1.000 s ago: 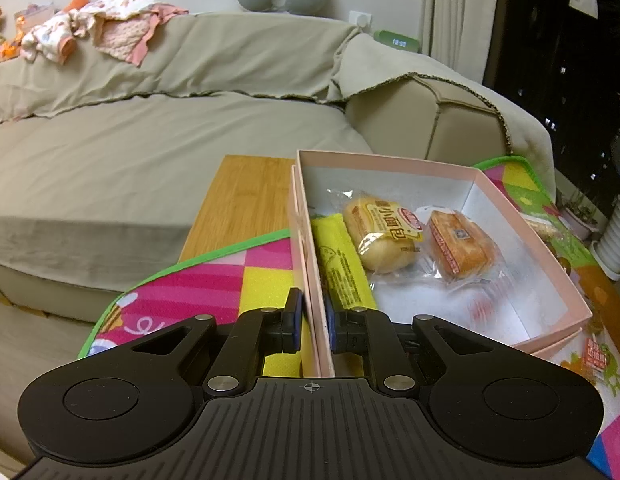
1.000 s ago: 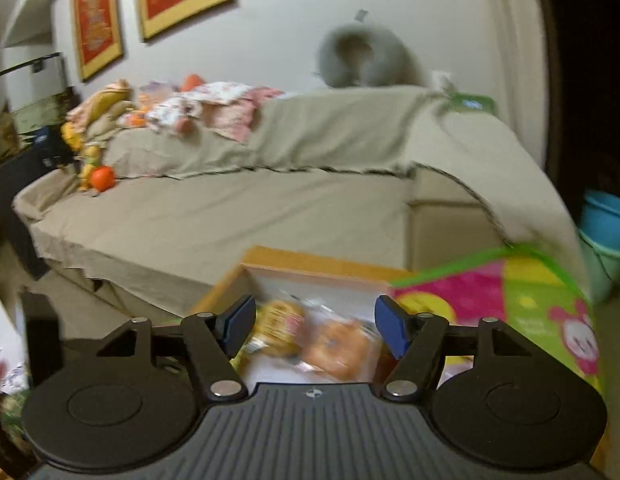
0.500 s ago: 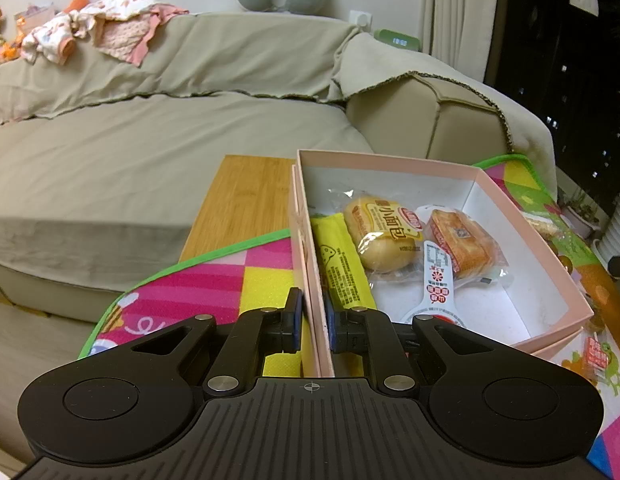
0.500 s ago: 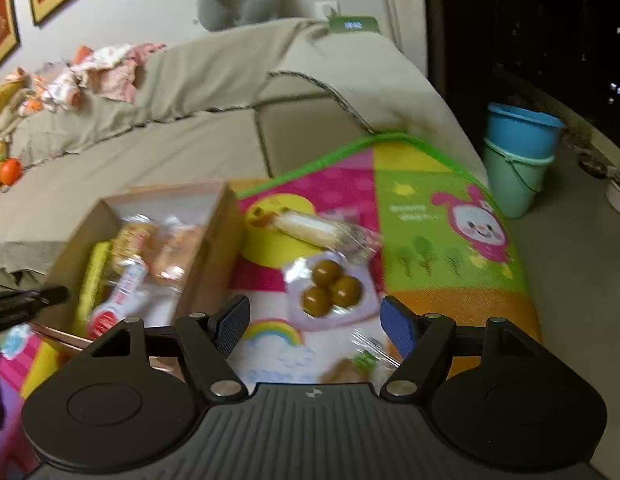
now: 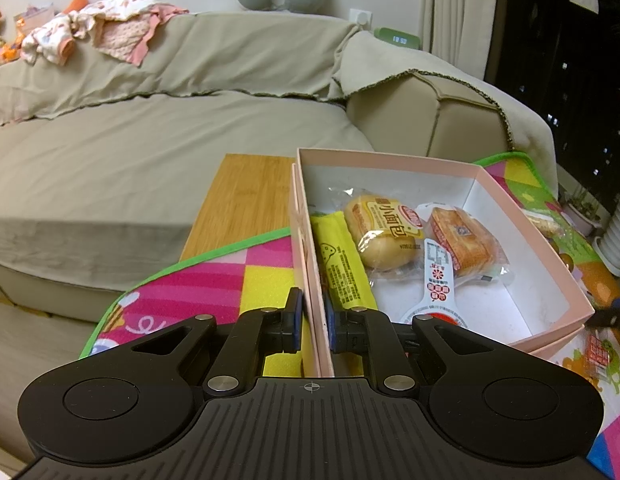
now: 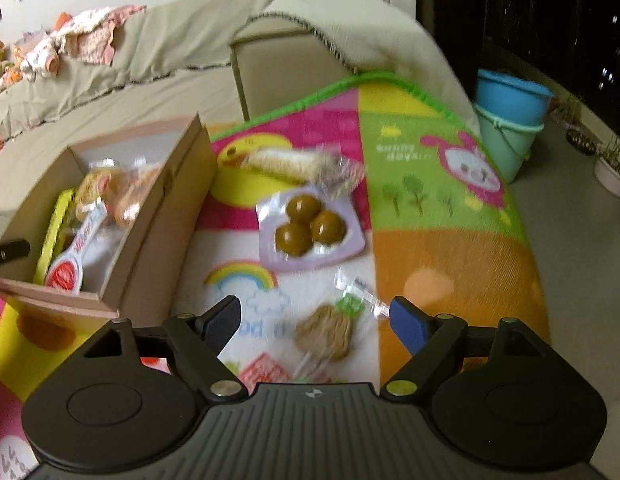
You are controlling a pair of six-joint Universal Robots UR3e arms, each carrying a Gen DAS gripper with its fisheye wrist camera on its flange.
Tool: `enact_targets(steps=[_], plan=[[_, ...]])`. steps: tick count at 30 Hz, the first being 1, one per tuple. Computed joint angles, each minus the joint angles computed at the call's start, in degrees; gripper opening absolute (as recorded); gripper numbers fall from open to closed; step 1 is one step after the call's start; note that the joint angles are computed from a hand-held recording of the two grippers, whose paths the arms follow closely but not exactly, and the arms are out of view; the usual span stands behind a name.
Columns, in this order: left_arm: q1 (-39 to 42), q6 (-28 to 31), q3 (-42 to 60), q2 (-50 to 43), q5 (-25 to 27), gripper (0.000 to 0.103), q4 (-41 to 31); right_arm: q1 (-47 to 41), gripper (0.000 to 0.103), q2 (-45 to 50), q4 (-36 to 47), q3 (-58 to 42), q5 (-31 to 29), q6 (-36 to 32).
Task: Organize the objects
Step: 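Grasp the red-white hawthorn stick pack with rabbit cookie using the right tool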
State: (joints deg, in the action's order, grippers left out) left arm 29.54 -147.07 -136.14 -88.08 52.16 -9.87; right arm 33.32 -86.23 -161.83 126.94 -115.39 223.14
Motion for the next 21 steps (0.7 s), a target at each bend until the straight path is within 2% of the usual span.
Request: enact_targets(steps=[2,7,9,11,14,17,21], plan=[[0.02,0.04,-0.01,0.0,-0.01,0.014,0.0,-0.38,0.082,1.05,-1.48,0.64,1.56,0.2],[0.05,0.04,-0.08,0.05,0.02,0.014,0.04,3.63,0.08,6.32,-3.12,-2.24,-2.35,-2.62],[0.06,0.01,-0.05,0.02,0.0,0.014,0.03,5.14,0.075,7.62,-2.28,-3.78,-4.03,-3.4],[-0.05,0.01,0.02,0.04,0.14,0.014,-0.02,5.18,0.059,6.95,-3.44,-3.22,-2.64,-4.04],[0.15,0.18,-0.28,0.19,0.01,0.014,0.03,6.08,0.045,6.33,-2.72,-3.32,-2.86,-4.34],[0.13,0.18,-0.25,0.2,0.05,0.014,0.01,7.39,0.037,5.97,-2.45,-2.92,-3.49,-4.66],[0.11,0.16,-0.28,0.19,0.08,0.014,0.08,8.93,0.036,4.91,-1.06,-2.28,-4.24,-3.71]])
